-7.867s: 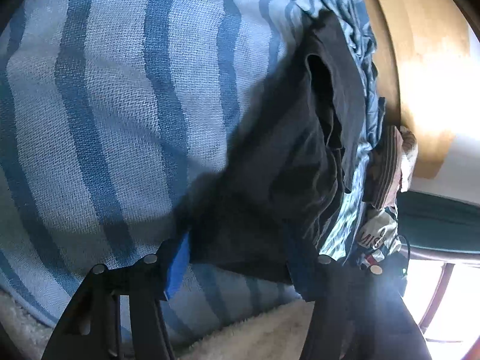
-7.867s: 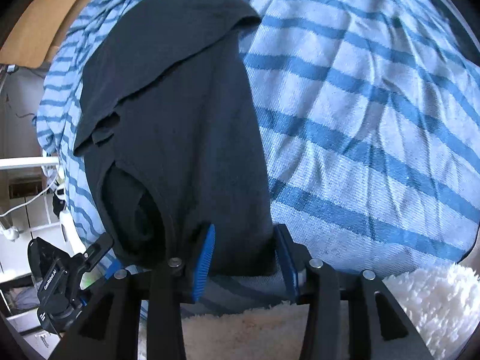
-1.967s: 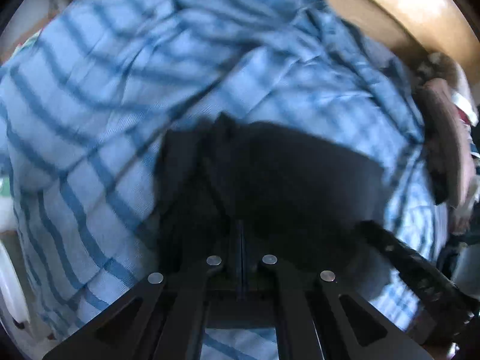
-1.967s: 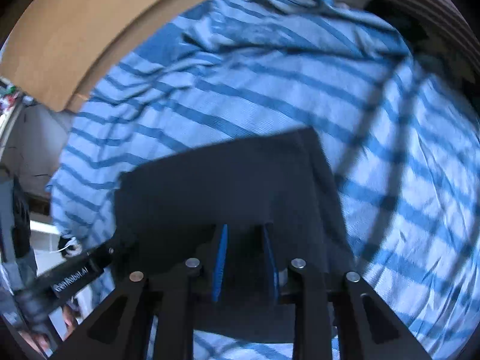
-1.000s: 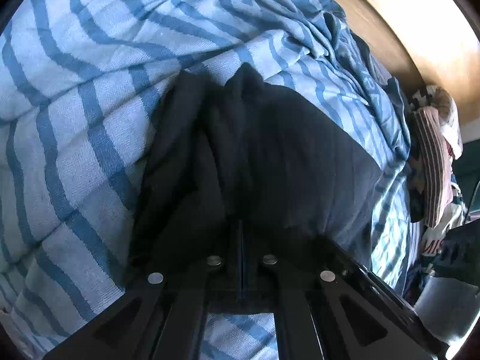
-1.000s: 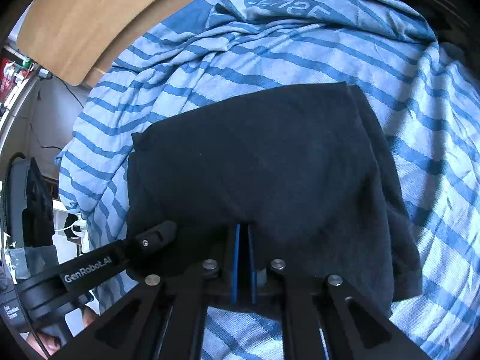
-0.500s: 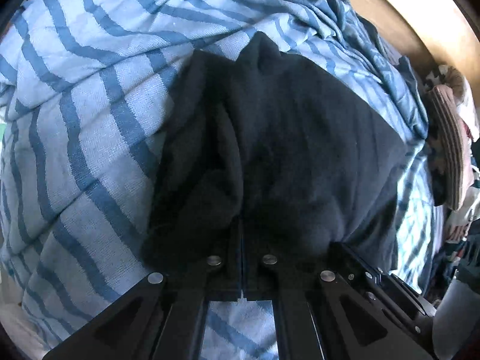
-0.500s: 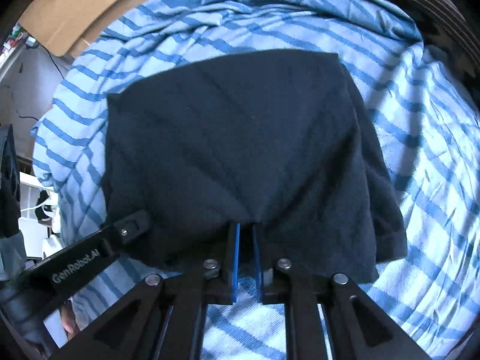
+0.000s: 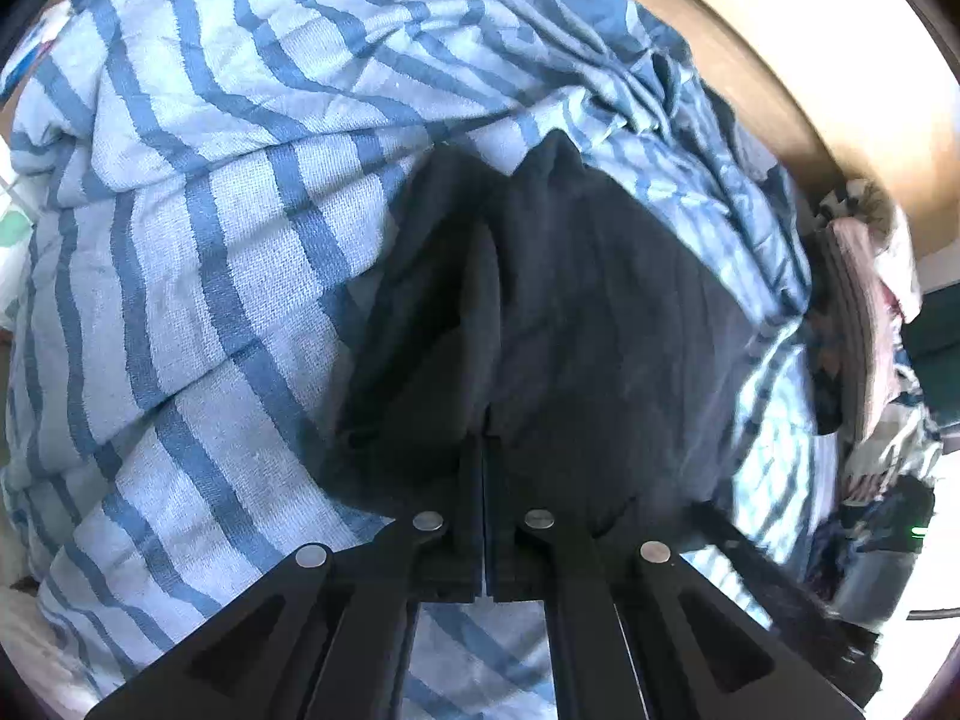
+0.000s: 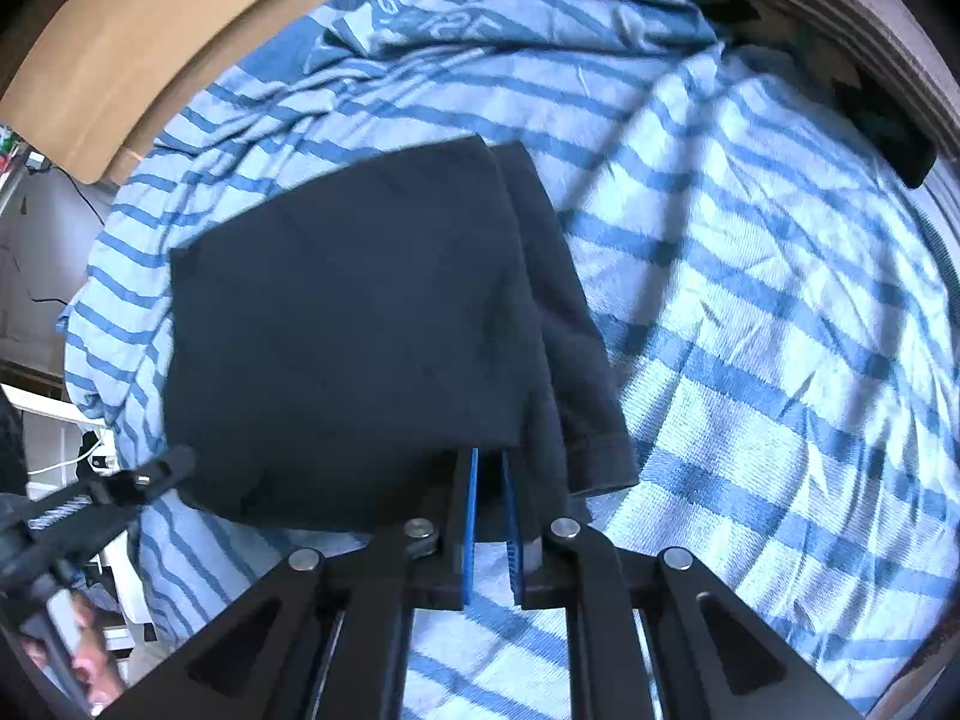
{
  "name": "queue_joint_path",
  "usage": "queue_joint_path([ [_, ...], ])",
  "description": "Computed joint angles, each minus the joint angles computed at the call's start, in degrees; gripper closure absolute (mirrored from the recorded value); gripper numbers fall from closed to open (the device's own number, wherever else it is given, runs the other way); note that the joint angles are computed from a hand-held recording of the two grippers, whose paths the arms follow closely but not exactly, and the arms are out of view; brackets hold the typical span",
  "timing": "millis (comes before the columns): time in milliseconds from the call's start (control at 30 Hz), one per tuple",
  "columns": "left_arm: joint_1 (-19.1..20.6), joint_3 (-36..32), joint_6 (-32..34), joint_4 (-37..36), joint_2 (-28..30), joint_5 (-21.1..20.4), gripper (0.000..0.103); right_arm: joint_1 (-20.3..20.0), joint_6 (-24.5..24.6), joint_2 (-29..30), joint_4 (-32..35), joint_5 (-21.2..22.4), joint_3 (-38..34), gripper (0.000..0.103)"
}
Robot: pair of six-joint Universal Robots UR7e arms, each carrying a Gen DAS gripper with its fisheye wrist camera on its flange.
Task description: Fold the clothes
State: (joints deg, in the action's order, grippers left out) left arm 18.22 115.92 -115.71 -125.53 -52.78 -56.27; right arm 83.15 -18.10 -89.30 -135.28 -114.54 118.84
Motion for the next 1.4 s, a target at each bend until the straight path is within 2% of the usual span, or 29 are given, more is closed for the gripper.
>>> queue_joint_path([
  [133,-1.38,1.22,-3.77,3.36,-2.65,2.2,0.101,-1.45,0.25,0.89,0.04,1.67,-0.36,0.093],
  [300,2.03,5.39,-2.27,-5.84,-1.14,0.11,0.101,-1.2,-0.46,1.46,-1.21,1.61,-0.22,0.092],
  [400,2.25,6.36,-1.96,-7.16,-0.72,0.9,0.101,-1.77,0.2,1.15,-0.48,3.06,-0.5,0.092],
  [467,2.13,7.59,-2.22,-8.79,-1.42,0.99,0.101,-2.38,2.32,-0.67,1.04,3.89,-0.61,0.092],
  [500,1.79,8.56,-2.77,-9.81,-2.13,0.91,0.101,-2.11,3.25,-1.72,1.0,4.12,0.06,0.091],
  [533,0.88,10.05,-5.05,-11.33,-3.08,1.54,0.101,-1.83,4.18,-2.78,0.96,4.33,0.7,0.085],
  [600,-1.78,13.42,-10.25,-15.15,-5.02,3.7,0.101,-1.35,4.55,-5.07,1.37,5.94,2.21,0.081],
  [667,-4.59,16.23,-9.82,-21.42,-5.56,6.89,0.101,-0.57,3.34,-6.52,1.85,7.52,3.6,0.08],
  [733,-5.89,16.92,-5.77,-26.38,-4.99,8.79,0.101,0.53,2.19,-6.18,1.52,7.65,4.26,0.08],
  [800,-6.65,16.6,-2.32,-26.37,-5.82,9.22,0.101,1.42,2.51,-4.8,1.05,7.26,4.52,0.08],
  [900,-4.38,14.11,-0.31,-22.53,-5.29,6.47,0.101,2.42,3.03,-2.47,0.16,6.01,4.83,0.076],
  [967,-2.23,12.69,-3.68,-16.24,-4.63,2.62,0.101,2.36,2.85,-2.59,-0.61,5.67,5.54,0.075],
  [1000,-1.63,13.28,-4.77,-16.01,-4.41,1.81,0.101,1.93,2.93,-3.16,-0.53,6.4,5.88,0.074],
  [1033,-1.9,14.65,-5.94,-18.18,-4.03,2.7,0.101,0.89,3.92,-4.2,1.22,8.41,5.88,0.072],
  [1067,-3.1,16.73,-7.76,-21.33,-4.06,4.08,0.101,-0.19,4.83,-5.21,2.83,10.47,5.92,0.07],
  [1167,-6.02,18.84,-14.43,-21.26,-4.89,5.24,0.101,-4.26,7.05,-7.9,4.13,17.71,7.37,0.066],
  [1200,-7.48,19.18,-18.22,-19.94,-5.07,6.17,0.101,-5.27,7.77,-7.98,2.24,19.91,8.19,0.065],
  [1267,-10.27,20.86,-25.75,-22.58,-3.67,9.52,0.1,-6.92,10.86,-7.94,-1.96,23.34,9.8,0.058],
  [1300,-11.61,22.39,-28.26,-26.98,-2.27,11.27,0.096,-7.8,12.1,-8.03,-3.08,24.79,10.54,0.056],
  [1333,-13.14,24.04,-30.73,-31.89,-0.63,13.17,0.074,-8.67,13.35,-8.09,-4.23,26.23,11.27,0.052],
  [1367,-13.23,24.25,-30.8,-35.84,1.48,13.99,0.044,-9.54,14.62,-8.14,-5.4,27.67,12.0,0.049],
  [1400,-13.03,24.18,-30.19,-39.87,3.72,14.59,0.037,-10.42,15.91,-8.16,-6.6,29.11,12.73,0.046],
])
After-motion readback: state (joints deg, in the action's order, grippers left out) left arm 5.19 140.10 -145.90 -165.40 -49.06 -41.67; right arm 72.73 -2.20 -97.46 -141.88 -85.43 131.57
